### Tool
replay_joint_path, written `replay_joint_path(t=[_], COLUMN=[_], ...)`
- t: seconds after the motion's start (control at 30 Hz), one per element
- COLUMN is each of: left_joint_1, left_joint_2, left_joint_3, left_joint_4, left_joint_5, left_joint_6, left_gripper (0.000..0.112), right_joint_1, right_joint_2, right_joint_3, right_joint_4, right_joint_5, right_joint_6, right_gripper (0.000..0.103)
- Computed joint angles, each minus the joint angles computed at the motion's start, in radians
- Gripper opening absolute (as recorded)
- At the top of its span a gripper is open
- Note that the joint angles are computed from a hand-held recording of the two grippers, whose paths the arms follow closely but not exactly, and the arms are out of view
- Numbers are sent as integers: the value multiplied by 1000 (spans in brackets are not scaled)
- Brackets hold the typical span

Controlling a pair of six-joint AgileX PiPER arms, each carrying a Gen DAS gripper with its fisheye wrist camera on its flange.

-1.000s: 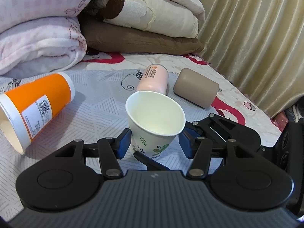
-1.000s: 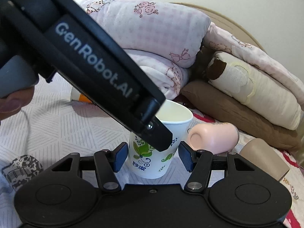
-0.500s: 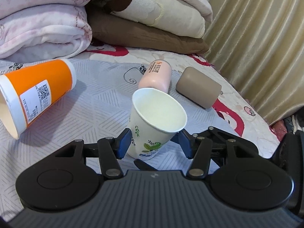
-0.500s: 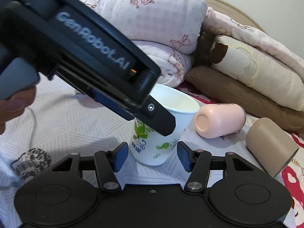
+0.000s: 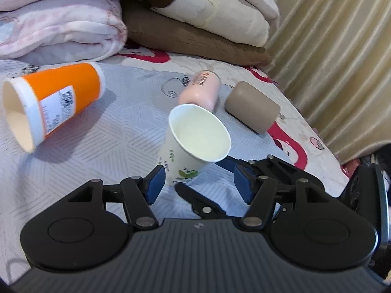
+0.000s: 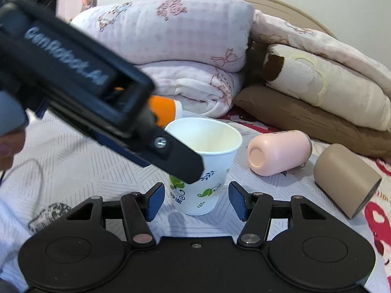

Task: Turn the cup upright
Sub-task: 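Open the left gripper and lift both tools away from the upright cup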

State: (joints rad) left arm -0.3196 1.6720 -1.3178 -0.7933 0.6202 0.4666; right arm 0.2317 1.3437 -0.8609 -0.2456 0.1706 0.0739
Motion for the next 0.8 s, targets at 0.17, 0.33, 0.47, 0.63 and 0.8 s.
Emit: replay_joint_path(t=[0.17, 0.33, 0.47, 0.63, 0.8], left_joint_1=[6, -1, -28, -46, -110], left_joint_2=[-35, -107, -176, -221, -237], left_joint_3=[-61, -124, -186, -292, -390], left_joint_4=[151, 360, 492, 579, 736], left_joint_5=[61, 175, 281, 417, 536], left_joint_6=[-174, -398, -540, -620, -725], left_gripper=[63, 70, 76, 84, 87], right_joint_1=[-1, -15, 6, 106, 143], right_joint_2=[-19, -98, -149, -182, -214], right_joint_3=[-84, -139, -210, -348, -478], right_joint_4=[136, 271, 197, -4, -18], right_joint_5=[160, 330, 458, 687, 872], right_joint_6=[-94, -193, -66, 129, 172], right_gripper=[64, 71, 76, 80, 81])
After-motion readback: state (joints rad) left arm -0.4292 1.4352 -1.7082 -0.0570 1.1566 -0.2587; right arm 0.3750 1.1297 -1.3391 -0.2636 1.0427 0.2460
